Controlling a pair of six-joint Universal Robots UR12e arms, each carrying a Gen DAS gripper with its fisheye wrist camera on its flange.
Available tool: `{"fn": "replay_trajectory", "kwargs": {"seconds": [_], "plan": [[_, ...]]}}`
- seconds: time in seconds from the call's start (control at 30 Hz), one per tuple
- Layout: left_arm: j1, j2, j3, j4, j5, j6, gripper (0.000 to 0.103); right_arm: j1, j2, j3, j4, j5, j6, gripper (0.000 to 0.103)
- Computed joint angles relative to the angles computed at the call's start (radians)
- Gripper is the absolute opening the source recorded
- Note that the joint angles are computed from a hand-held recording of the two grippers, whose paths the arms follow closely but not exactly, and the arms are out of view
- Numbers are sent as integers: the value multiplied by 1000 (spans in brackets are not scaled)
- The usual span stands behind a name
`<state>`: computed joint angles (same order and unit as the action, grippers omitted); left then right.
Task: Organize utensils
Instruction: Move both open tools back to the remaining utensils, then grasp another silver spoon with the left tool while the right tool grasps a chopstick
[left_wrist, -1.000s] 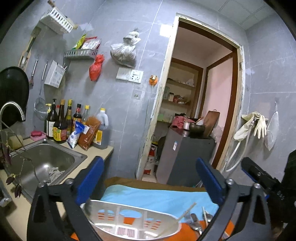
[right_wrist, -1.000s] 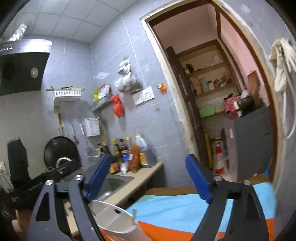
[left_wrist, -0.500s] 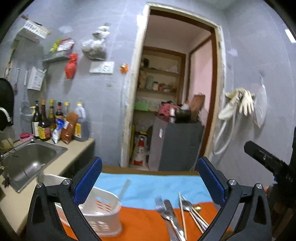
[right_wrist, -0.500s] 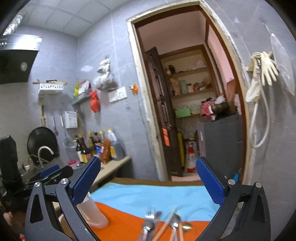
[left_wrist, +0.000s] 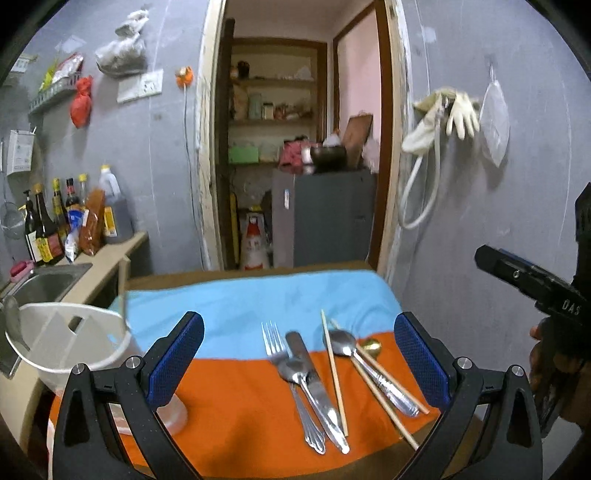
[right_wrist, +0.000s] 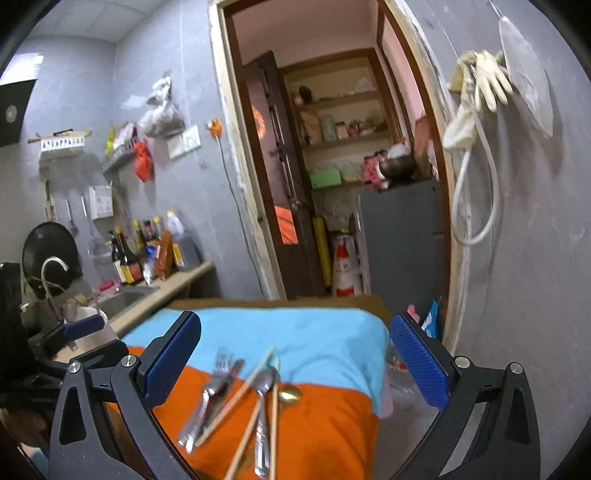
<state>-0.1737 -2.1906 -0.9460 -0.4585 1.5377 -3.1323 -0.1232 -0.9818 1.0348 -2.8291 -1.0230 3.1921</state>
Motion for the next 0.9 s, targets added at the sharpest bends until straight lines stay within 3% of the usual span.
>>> {"fn": "replay_trajectory", "kwargs": {"seconds": [0.17, 0.27, 0.37, 0.5, 0.57, 0.63, 0.73, 0.9], "plan": [[-22, -34, 50, -149, 69, 61, 101, -2, 13, -12, 111, -15, -24, 103], [-21, -48, 62, -192, 64, 59, 101, -1, 29, -36, 195, 1, -53, 103], [-16, -63, 84, -238, 38, 35, 100, 1, 46, -61, 276, 24, -87, 95], [-7, -87, 127, -304, -1, 2, 81, 9, 76, -118, 410, 32, -148, 72], [-3, -105, 161, -364, -12, -23, 73, 15, 93, -152, 489, 24, -177, 56], [-2, -128, 200, -419, -18, -35, 57, 20, 112, -189, 573, 22, -197, 44], [3, -155, 249, -486, -32, -50, 41, 26, 132, -225, 641, 25, -217, 42], [10, -183, 303, -561, -51, -74, 30, 34, 154, -269, 718, 22, -268, 40]]}}
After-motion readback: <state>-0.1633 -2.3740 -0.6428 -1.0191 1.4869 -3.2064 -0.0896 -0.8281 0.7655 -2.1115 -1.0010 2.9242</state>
